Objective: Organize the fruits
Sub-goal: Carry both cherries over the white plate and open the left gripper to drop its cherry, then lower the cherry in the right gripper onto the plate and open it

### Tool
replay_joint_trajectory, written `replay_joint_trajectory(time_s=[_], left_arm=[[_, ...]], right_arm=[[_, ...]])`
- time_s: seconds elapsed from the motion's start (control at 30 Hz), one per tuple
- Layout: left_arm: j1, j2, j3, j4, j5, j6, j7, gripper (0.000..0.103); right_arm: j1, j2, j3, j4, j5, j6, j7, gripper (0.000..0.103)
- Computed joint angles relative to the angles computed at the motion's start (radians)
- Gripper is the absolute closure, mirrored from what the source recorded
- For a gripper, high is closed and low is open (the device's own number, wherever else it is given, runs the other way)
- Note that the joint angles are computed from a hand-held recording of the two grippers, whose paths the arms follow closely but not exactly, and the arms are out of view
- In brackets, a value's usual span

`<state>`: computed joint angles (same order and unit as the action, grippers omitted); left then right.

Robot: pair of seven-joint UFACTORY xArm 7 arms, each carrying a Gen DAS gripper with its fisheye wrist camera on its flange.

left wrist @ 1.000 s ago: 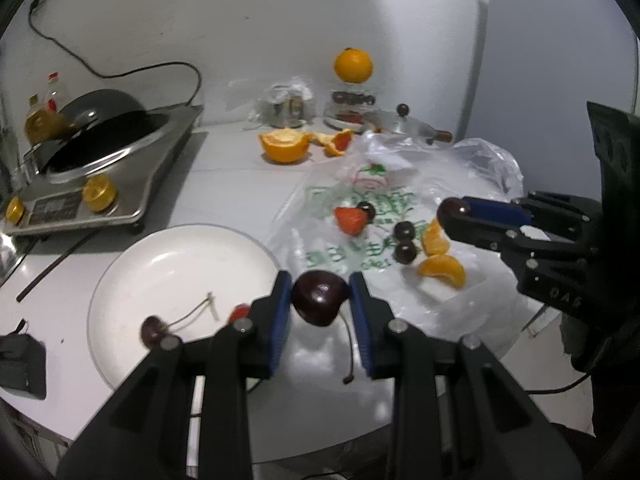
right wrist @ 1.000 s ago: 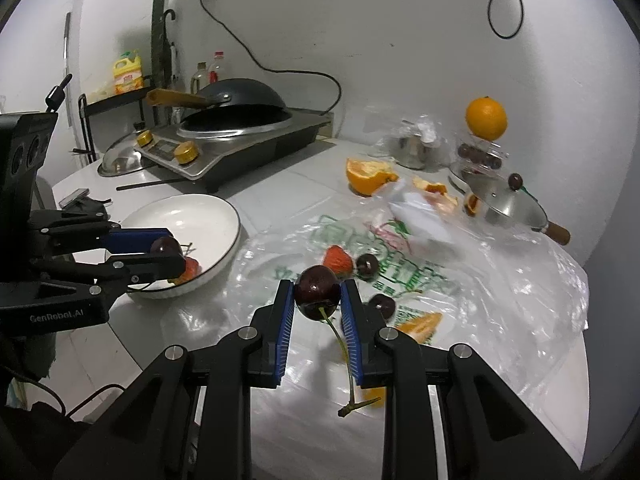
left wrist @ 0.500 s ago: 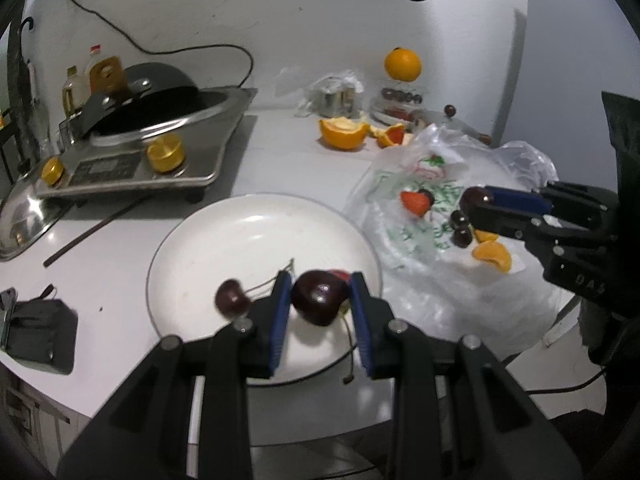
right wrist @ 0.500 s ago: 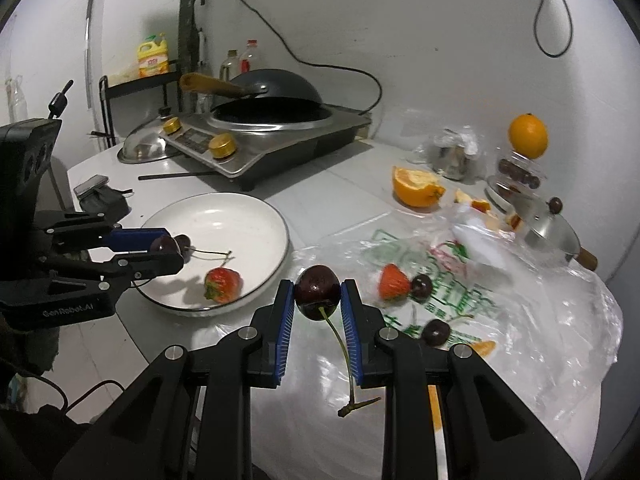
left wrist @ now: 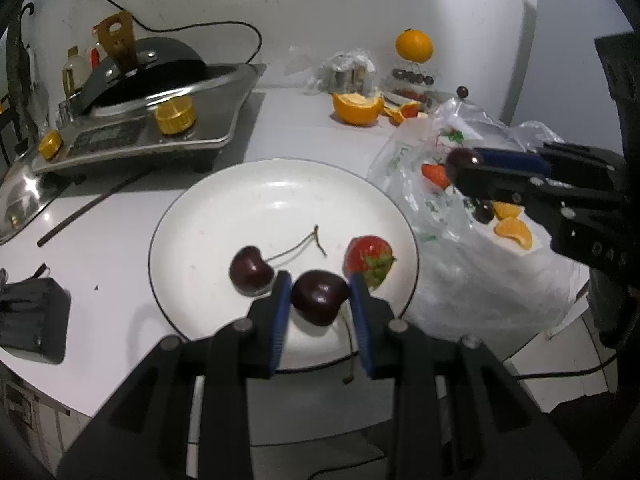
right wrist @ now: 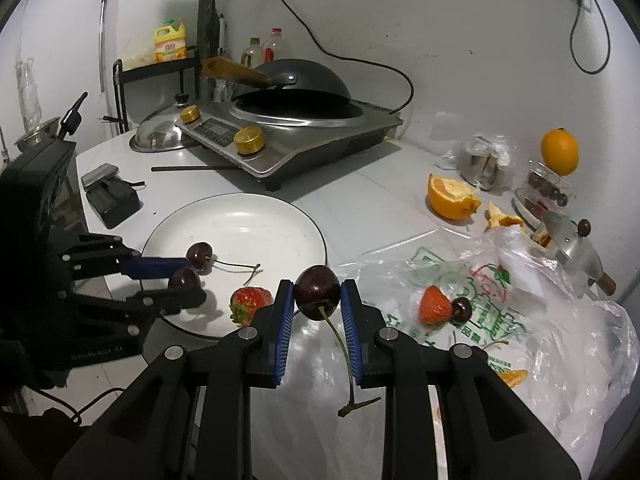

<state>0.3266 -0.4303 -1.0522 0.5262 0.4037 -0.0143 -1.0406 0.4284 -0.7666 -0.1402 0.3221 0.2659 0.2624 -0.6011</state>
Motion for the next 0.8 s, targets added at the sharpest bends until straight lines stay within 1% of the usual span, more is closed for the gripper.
replay_joint_trajectory(time_s=[0.1,0.2,0.33,0.43,0.53,0.6,0.63,0.67,0.7,0.73,0.77,0.8], left_arm=[[0.018,-0.009,-0.012,-0.009,-0.003,-0.011,-0.008,0.073],[0.014,0.01,0.001,-0.012,-0.012,-0.028,0.002,0.072],[0.007,-0.001,0.013,-0.017,-0.029,-0.024,0.007,0.069],[-0.034,-0.014,0.063,-0.04,-0.042,-0.044,0.02,0.069],[-0.069,-0.06,0.103,-0.066,-0.059,-0.032,0.03,0.069],[-0.101,-0.087,0.145,-0.091,-0.068,-0.022,0.035,0.068],[-0.103,-0.093,0.153,-0.096,-0.069,-0.022,0.036,0.068],[-0.114,-0.103,0.17,-0.108,-0.072,-0.022,0.038,0.063],[-0.125,-0.109,0.186,-0.117,-0.075,-0.021,0.04,0.055],[-0.129,-0.118,0.196,-0.129,-0.08,-0.029,0.037,0.041],[-0.134,-0.125,0.203,-0.138,-0.085,-0.035,0.036,0.038],[-0.139,-0.129,0.213,-0.146,-0.09,-0.041,0.038,0.038]], right_arm=[[0.012,0.02,0.006,0.006,0.003,-0.012,0.006,0.078],[0.029,0.041,0.01,0.014,0.007,-0.022,0.012,0.078],[0.058,0.082,0.017,0.032,0.012,-0.036,0.016,0.078],[0.079,0.113,0.02,0.045,0.019,-0.045,0.018,0.078],[0.104,0.151,0.017,0.062,0.031,-0.057,0.015,0.078],[0.121,0.175,0.016,0.072,0.042,-0.064,0.012,0.078],[0.132,0.195,0.016,0.08,0.049,-0.071,0.011,0.078],[0.14,0.207,0.016,0.086,0.055,-0.074,0.009,0.078],[0.151,0.221,0.014,0.093,0.063,-0.077,0.006,0.078],[0.162,0.234,0.012,0.1,0.071,-0.08,0.002,0.078],[0.169,0.246,0.012,0.108,0.077,-0.082,-0.002,0.078],[0.176,0.259,0.013,0.115,0.084,-0.086,-0.007,0.078]])
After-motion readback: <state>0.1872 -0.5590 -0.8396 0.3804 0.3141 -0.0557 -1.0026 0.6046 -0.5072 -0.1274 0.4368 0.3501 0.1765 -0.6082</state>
